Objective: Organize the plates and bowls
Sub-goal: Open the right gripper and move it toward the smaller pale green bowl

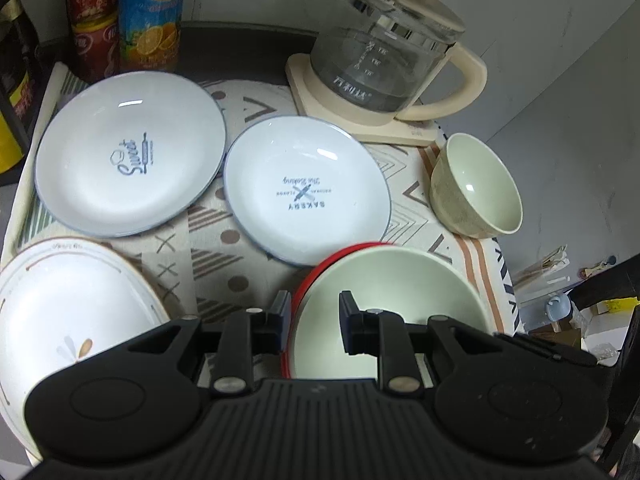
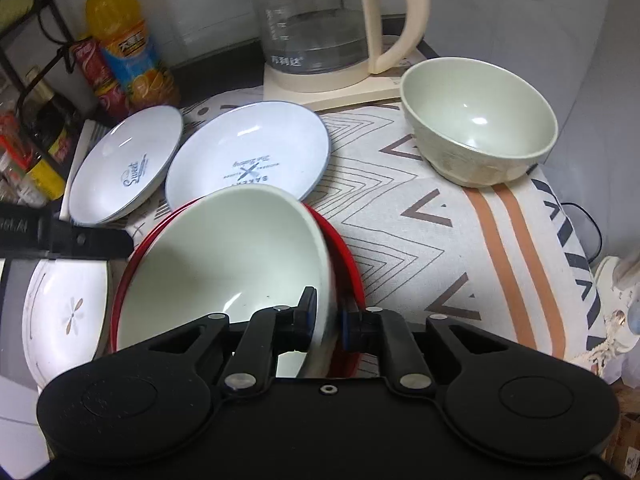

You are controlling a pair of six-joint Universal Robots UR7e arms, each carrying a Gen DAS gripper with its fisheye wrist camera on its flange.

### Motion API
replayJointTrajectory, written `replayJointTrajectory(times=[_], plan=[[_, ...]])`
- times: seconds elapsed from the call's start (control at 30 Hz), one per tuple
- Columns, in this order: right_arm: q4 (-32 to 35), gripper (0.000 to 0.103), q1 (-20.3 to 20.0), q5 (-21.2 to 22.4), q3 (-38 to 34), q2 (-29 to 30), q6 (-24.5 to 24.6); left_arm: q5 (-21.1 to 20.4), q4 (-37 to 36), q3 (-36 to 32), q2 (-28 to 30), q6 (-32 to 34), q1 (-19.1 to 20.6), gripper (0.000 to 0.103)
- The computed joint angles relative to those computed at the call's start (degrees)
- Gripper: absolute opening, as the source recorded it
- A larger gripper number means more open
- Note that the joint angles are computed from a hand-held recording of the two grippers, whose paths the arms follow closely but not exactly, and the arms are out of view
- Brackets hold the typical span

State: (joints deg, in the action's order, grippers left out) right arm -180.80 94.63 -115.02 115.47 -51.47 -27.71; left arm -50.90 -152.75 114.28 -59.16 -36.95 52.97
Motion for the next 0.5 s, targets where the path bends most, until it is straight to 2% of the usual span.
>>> replayJointTrajectory(times=[0.2,0.27,0.3,0.5], plan=[[1.32,0.023,-0.53,2.60,1.18,-2.31,0.33,-0.79,-0.19,-2.28,1.95,2.20,0.21,0.027],[2.39,0.032,-0.78,4.22,1.72,-3.41,-0.50,-1.29,-0.27,-3.52,3.03,3.70,0.35,0.028],[2.53,0.033,-0.76,4.63,1.99,-3.73,-0.81,-1.47,-0.29,-4.24,3.60,4.38,0.45,0.028],[2.07,0.035,-1.05,5.95,3.36,-5.90,-2.87,-2.90,-0.18,-9.28,7.35,8.66,0.89,0.031]])
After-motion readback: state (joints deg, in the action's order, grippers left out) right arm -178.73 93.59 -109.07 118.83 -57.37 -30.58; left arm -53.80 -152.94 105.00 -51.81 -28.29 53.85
